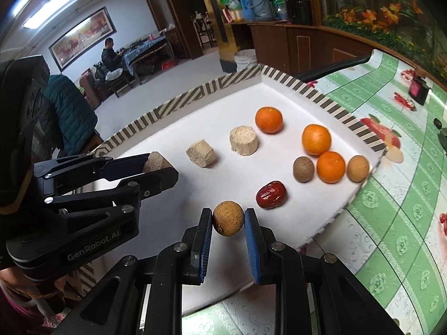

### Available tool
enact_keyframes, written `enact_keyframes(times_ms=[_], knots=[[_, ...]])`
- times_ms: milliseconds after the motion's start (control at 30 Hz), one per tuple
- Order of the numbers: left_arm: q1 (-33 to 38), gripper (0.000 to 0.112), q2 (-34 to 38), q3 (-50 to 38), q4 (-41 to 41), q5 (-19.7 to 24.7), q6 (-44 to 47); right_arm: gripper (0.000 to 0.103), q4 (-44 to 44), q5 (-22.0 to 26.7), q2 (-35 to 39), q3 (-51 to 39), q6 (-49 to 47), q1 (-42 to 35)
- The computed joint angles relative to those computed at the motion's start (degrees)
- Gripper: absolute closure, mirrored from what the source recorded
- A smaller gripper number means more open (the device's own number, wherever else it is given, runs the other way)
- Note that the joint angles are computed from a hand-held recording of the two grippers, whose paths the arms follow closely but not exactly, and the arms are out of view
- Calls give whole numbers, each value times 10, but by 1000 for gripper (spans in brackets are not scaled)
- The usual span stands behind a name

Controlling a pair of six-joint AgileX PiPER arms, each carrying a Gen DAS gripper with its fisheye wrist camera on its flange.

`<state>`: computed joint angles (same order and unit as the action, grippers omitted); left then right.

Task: Organize fruits
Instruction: 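Open both grippers to release the tan block and brown fruit into the tray, then withdraw both open grippers from the tray back over the table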

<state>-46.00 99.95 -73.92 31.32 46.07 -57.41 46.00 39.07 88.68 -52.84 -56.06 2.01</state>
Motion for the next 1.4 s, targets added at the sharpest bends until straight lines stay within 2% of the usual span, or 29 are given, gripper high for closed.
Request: enact_keyframes(times_ms=[200, 333, 367, 733, 967, 1267, 1400], knots=[[9, 82, 11, -4, -14, -2, 6, 81, 2, 1, 15, -8, -4, 4], [10, 60, 9, 0, -11, -1, -2, 81, -13, -10, 16, -8, 7, 13], [12, 59, 6, 3, -10, -4, -4, 81, -14, -12, 15, -7, 7, 15], [9, 59, -2, 3, 9, 6, -30, 80, 5, -5, -26, 15, -8, -11], [-7, 59, -7, -13, 20, 7, -49, 80, -30, -50, -91, 43, 28, -20], [-42, 59, 21, -66, 12, 13, -43, 80, -51, -57, -128, 70, 20, -91], [-60, 59, 47, -106, 0, 18, -25, 80, -84, -76, -138, 76, 37, -128]])
